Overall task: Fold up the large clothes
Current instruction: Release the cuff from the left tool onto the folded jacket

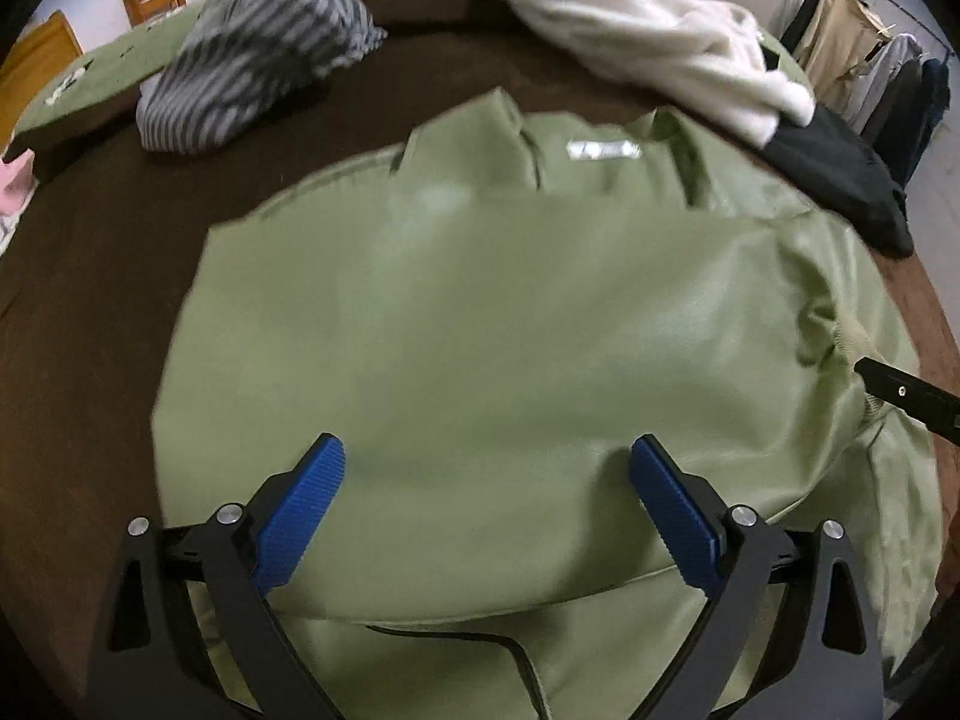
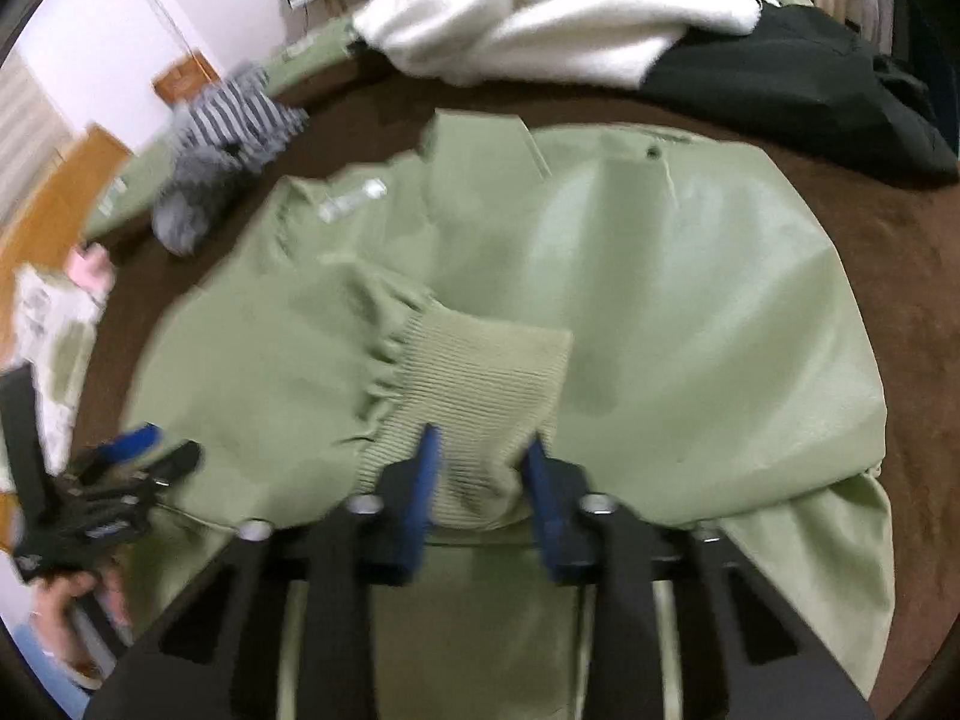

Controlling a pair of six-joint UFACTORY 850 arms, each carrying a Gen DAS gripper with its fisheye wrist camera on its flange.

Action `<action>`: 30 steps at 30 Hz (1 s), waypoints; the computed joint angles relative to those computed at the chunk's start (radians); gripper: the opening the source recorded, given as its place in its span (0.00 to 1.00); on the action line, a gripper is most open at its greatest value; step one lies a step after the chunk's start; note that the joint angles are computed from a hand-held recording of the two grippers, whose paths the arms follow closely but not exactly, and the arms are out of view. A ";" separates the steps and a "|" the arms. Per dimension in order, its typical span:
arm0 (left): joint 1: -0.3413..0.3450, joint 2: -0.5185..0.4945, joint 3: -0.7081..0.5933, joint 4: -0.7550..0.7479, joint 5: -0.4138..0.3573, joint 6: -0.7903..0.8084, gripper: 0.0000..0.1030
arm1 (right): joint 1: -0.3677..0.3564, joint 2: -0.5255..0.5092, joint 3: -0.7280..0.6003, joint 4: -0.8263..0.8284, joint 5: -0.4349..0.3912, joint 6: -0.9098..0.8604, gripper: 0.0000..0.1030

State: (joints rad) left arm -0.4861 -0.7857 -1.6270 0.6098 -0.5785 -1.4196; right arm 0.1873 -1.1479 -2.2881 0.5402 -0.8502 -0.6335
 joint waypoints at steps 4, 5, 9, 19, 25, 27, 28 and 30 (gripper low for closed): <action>0.000 -0.018 0.009 0.013 0.037 -0.045 0.94 | 0.000 -0.034 -0.020 -0.035 0.000 0.028 0.20; 0.001 -0.019 0.014 0.024 0.046 -0.066 0.95 | 0.002 -0.036 -0.020 -0.040 0.007 0.023 0.20; 0.001 -0.024 0.013 0.044 0.059 -0.105 0.95 | 0.005 -0.050 -0.040 -0.049 0.006 0.026 0.20; 0.007 -0.017 0.017 0.020 0.068 -0.097 0.94 | 0.002 -0.072 -0.086 -0.052 -0.034 0.046 0.21; -0.008 0.044 0.050 0.082 0.032 -0.190 0.94 | -0.006 0.009 -0.003 -0.020 -0.005 -0.006 0.56; -0.019 0.089 0.083 0.108 0.012 -0.216 0.94 | -0.017 0.073 0.076 0.018 0.021 -0.072 0.56; -0.024 0.110 0.100 0.124 0.003 -0.229 0.94 | -0.026 0.111 0.118 0.031 0.023 -0.103 0.57; -0.038 0.161 0.142 0.148 -0.021 -0.255 0.94 | -0.040 0.157 0.170 0.042 0.024 -0.136 0.61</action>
